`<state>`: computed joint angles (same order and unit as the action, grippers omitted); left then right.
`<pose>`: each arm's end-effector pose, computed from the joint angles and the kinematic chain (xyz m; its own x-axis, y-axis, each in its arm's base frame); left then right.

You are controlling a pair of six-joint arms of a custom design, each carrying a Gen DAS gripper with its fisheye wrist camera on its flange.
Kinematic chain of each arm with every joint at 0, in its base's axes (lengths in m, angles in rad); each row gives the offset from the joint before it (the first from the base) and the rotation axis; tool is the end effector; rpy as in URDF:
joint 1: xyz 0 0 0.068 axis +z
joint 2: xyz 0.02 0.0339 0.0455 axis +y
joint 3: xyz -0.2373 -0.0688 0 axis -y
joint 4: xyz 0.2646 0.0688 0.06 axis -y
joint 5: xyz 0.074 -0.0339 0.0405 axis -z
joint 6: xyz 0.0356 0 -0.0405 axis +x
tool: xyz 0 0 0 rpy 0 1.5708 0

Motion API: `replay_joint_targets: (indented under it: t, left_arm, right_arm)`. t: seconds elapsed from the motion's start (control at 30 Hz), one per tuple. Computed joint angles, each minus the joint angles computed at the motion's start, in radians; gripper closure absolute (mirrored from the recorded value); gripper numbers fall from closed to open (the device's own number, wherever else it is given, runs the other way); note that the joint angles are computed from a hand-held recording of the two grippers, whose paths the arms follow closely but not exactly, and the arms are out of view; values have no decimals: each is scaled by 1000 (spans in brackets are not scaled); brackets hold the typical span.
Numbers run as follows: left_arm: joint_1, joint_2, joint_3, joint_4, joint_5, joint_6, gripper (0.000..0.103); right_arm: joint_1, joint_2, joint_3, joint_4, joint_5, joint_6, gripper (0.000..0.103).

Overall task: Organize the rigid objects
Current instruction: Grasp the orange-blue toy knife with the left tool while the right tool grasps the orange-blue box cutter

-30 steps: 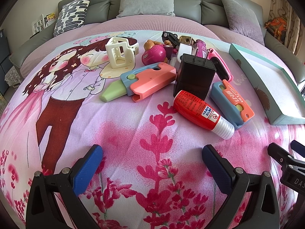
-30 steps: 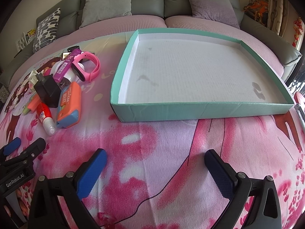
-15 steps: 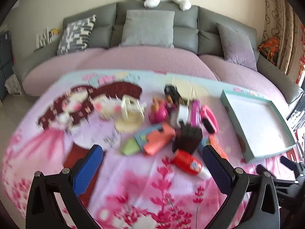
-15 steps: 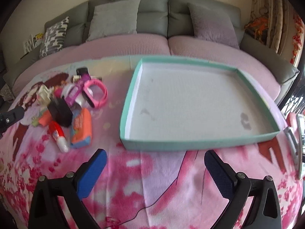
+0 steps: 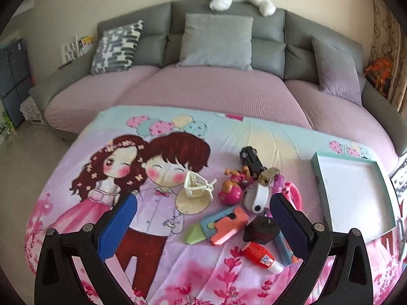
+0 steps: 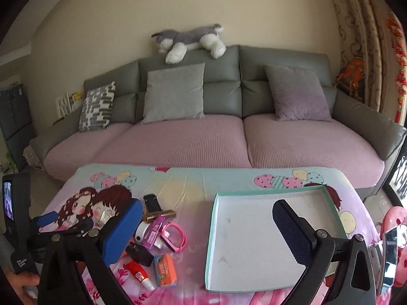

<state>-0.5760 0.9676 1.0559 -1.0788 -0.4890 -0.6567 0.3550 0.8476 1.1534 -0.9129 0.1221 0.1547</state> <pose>0.1781 -0.0957 0.3039 -0.7172 -0.1769 -0.6741 -0.2184 0.9756 -0.0236 0.1769 0.0609 0.3659 -0.5672 -0.0472 -0.8222 -0.1658 0.9845 0.0579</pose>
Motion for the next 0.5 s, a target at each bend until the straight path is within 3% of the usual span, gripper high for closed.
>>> replay_joint_targets:
  t: [0.17, 0.4, 0.5]
  left_arm:
    - [25, 53, 24, -16, 28, 19, 0]
    - [82, 53, -57, 10, 96, -113, 0]
    - [88, 66, -89, 31, 84, -125, 0]
  right_arm:
    - [35, 191, 68, -59, -33, -21, 0]
    - [60, 242, -82, 9, -105, 59, 0]
    - [104, 271, -126, 41, -63, 46, 0]
